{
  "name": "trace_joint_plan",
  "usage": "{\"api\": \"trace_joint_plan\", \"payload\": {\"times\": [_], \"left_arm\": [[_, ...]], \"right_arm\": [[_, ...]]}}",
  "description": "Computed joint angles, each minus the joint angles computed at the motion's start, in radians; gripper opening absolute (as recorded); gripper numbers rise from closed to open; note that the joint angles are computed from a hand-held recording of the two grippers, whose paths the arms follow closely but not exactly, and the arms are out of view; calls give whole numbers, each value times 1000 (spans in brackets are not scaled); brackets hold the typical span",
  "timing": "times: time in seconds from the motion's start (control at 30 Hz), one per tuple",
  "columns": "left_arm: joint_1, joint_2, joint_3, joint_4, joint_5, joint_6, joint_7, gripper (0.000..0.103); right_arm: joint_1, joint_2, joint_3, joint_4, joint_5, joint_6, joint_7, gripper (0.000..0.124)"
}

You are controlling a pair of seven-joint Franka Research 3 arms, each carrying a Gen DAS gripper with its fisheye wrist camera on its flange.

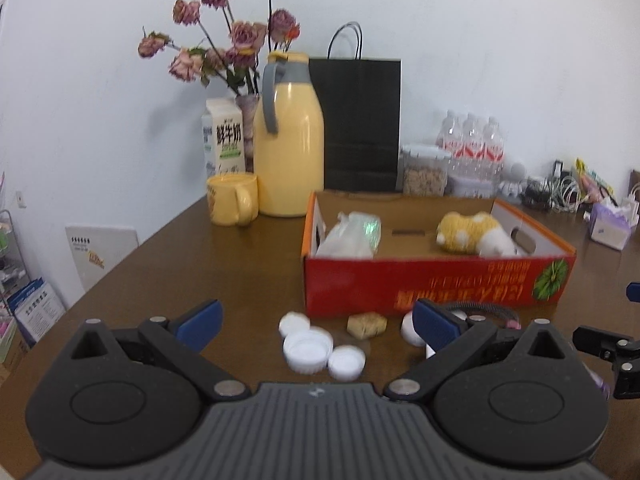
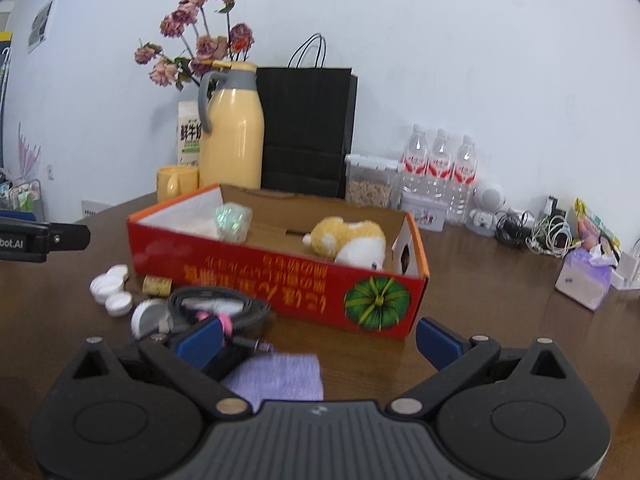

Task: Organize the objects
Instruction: 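Withdraw both tools from the box, then grasp a white cap with the left tool while the right tool grasps the purple cloth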

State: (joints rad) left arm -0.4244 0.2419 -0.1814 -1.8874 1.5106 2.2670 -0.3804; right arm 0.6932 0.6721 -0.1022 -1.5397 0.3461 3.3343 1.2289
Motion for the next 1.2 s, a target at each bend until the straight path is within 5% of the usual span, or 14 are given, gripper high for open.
{"api": "trace_joint_plan", "payload": {"times": [0.2, 0.4, 0.67, 0.83, 0.97, 1.2], "left_arm": [[3, -22, -10, -50, -49, 7, 8, 103], [8, -39, -18, -78, -74, 6, 5, 103], [13, -40, -21, -82, -79, 15, 4, 103], [12, -34, -21, -80, -80, 24, 2, 103], [10, -33, -20, -81, -80, 27, 1, 103], [8, -29, -20, -74, -82, 30, 9, 103]], "right_arm": [[-5, -32, 17, -68, -18, -29, -14, 103], [-68, -25, 100, -59, -62, -71, -19, 97], [-313, -16, 412, -64, -106, -106, -112, 31], [-328, -14, 439, -68, -100, -104, -141, 26], [-395, -8, 527, -78, -92, -95, -176, 7], [-461, -6, 608, -96, -86, -50, -180, 3]]}}
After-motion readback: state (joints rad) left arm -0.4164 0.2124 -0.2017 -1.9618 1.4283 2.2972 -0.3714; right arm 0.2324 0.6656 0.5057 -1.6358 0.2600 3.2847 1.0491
